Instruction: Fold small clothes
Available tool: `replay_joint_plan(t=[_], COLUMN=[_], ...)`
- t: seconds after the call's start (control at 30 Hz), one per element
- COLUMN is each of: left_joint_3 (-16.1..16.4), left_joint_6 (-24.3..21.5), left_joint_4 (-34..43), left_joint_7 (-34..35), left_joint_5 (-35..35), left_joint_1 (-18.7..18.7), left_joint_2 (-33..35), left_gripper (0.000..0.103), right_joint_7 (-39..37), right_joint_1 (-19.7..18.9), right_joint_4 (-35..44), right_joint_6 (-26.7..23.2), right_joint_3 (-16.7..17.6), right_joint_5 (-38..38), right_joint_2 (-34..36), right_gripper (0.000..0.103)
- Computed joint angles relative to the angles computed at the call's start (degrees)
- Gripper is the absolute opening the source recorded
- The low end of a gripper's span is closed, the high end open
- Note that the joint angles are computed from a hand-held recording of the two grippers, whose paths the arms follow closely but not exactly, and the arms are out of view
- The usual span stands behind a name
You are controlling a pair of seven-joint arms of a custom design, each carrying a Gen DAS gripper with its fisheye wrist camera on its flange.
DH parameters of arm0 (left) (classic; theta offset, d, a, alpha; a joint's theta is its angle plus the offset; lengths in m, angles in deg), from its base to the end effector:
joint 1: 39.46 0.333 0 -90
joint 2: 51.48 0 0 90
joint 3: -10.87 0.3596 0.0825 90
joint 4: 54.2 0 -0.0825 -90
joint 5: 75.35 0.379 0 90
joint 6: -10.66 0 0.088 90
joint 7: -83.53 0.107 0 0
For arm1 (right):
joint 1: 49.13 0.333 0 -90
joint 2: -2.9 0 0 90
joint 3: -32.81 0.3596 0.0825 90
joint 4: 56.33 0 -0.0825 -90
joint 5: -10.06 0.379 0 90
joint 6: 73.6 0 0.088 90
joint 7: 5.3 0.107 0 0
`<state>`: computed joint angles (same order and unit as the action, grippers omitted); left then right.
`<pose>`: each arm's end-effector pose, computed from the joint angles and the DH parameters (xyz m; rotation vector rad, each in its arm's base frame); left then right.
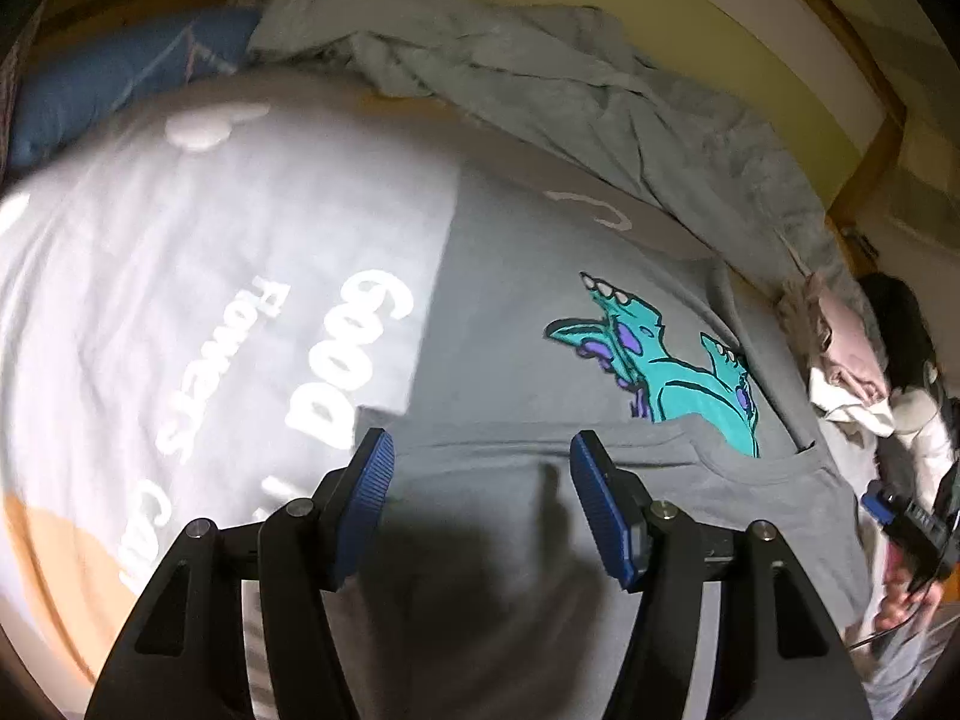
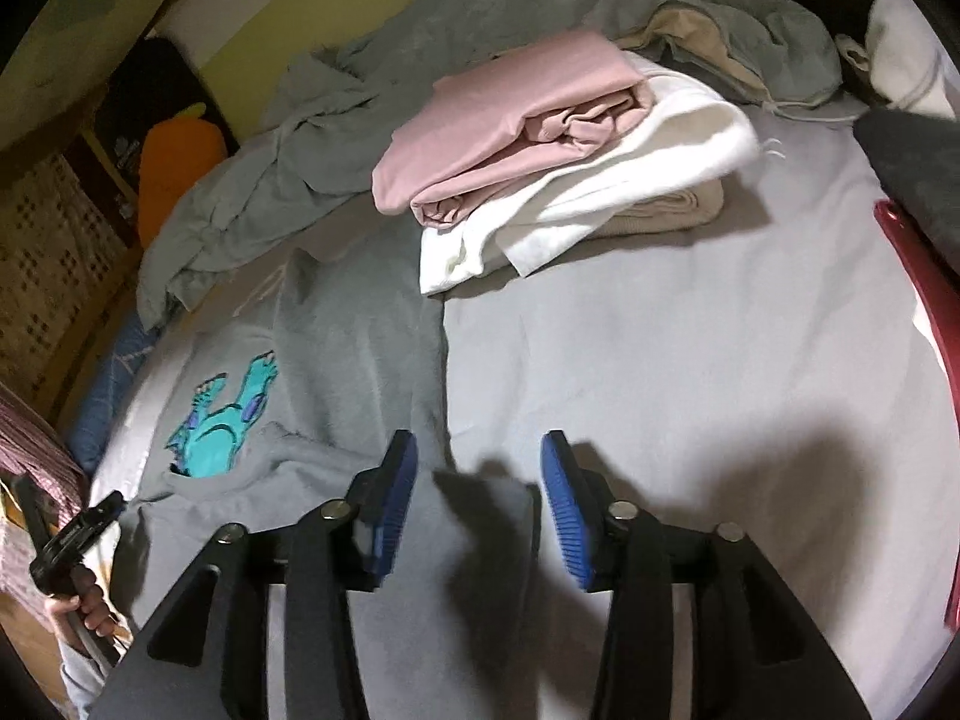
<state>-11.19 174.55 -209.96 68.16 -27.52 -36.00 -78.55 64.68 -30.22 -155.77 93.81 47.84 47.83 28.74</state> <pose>0.3506 -0.1667 0.4472 -2.3522 1.0221 -0.8430 0.6313 0.3416 0.4427 -1.8464 1.3934 -0.0679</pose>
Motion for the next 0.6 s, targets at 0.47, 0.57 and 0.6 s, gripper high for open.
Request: replay_joint_plan(t=[0.47,0.57,0.6], left_joint_3=[11.26,12.90,11.95], left_joint_6=[-13.68,-17.13,-17.08], left_joint_4=[0.94,3.72,4.09], left_joint_7=[22.31,30.64,31.19], left_joint_5=[-24.15,-28.45,-27.76], left_joint_1=[-16.36,-17.12,-15.59], left_joint_2=[-3.52,-2.44,-2.11], left_gripper=[0.060,0.060,0.060], right_joint_7=[6.76,8.37,8.36], right_joint_1=[8.93,7.81,7.28], right_joint_4=[-1.57,-1.02,-0.78], right_joint_6=[5.10,3.52,3.24], right_joint_3=[-7.23,-6.08,-5.47], right_joint_5=[-13.27,-14.15,-14.13], right_joint_2=[-1.95,-1.55,-1.27], right_gripper=[0.052,0.052,0.052])
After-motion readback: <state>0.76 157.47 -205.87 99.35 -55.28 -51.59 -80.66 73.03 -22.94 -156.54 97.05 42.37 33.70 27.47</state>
